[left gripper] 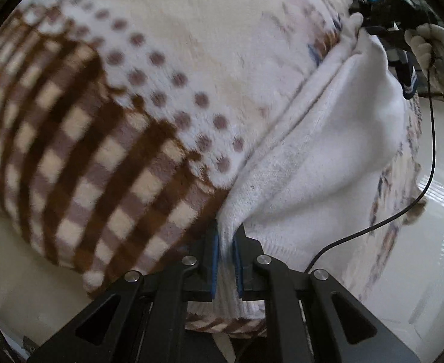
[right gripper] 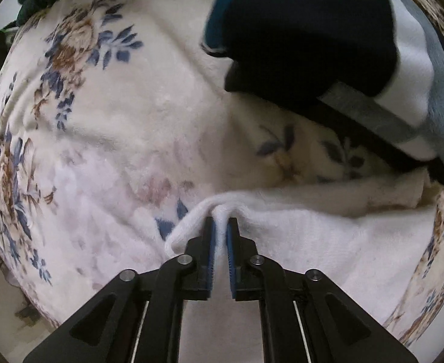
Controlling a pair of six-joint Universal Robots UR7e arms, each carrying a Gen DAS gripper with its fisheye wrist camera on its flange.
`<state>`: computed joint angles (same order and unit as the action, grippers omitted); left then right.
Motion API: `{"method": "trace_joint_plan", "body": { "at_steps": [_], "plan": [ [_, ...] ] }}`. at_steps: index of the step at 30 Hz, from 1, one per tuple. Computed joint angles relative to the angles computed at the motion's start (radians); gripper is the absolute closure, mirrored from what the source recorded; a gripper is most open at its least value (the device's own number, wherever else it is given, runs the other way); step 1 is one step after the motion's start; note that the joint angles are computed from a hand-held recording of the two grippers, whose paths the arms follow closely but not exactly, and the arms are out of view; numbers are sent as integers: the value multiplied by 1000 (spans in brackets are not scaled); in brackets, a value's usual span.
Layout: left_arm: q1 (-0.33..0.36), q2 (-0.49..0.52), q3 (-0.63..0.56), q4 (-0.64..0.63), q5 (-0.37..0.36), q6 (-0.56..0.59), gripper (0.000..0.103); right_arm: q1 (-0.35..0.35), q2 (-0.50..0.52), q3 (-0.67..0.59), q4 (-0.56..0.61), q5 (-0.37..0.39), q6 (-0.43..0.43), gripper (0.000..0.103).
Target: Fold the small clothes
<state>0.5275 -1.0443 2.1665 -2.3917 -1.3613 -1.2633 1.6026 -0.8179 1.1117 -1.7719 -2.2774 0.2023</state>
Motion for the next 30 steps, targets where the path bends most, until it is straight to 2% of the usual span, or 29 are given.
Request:
{"method": "trace_joint_plan", "body": {
  "at_steps": [2, 4, 6, 9, 10, 11, 13, 14, 15, 16, 18, 19, 20, 21, 22, 23, 28, 30],
  "plan": [
    [10, 1, -2, 2, -12, 35, 95, -2, -57, 55, -3, 70, -9, 69],
    [14, -4, 0, 5, -20, 62, 95, 5, -185, 197, -36, 139, -20, 56],
    [21, -5, -11, 25, -33, 98, 95, 17, -325, 363, -57, 160, -4, 55],
    [27, -1, -29, 50, -44, 119, 95, 15, -543, 617, 15, 175, 100, 55],
    [29, -2, -33, 58, -47, 126, 94, -2, -625, 714, 71, 191, 153, 55],
    [31, 1, -38, 58, -52, 127, 92, -12, -667, 768, 87, 204, 183, 55],
    [38, 4, -41, 46, -75, 115, 87, -78, -798, 926, 99, 285, 242, 55],
    [39, 13, -49, 44, -77, 104, 80, -112, -849, 991, 95, 318, 257, 55],
    [37, 9, -47, 48, -80, 91, 77, -142, -891, 1044, 78, 346, 267, 55],
    [35, 10, -44, 42, -87, 84, 72, -179, -939, 1110, 44, 381, 263, 55],
    [27, 5, -33, 37, -97, 80, 70, -226, -998, 1207, -24, 430, 233, 55],
    [19, 6, -29, 37, -98, 82, 71, -238, -1016, 1236, -52, 442, 224, 64],
    [10, 12, -31, 41, -92, 88, 73, -251, -1050, 1276, -101, 458, 220, 92],
    [0, 16, -33, 43, -82, 99, 73, -258, -1080, 1305, -140, 466, 213, 93],
    [-13, 21, -37, 55, -66, 110, 93, -249, -1100, 1323, -160, 444, 217, 94],
    [-21, 33, -52, 80, -60, 118, 98, -239, -1113, 1335, -172, 427, 225, 95],
    [-57, 42, -82, 160, -28, 108, 99, -195, -1179, 1338, -97, 374, 269, 97],
    [-46, 40, -64, 183, -39, 94, 98, -212, -1202, 1350, -66, 374, 275, 97]
  ]
}}
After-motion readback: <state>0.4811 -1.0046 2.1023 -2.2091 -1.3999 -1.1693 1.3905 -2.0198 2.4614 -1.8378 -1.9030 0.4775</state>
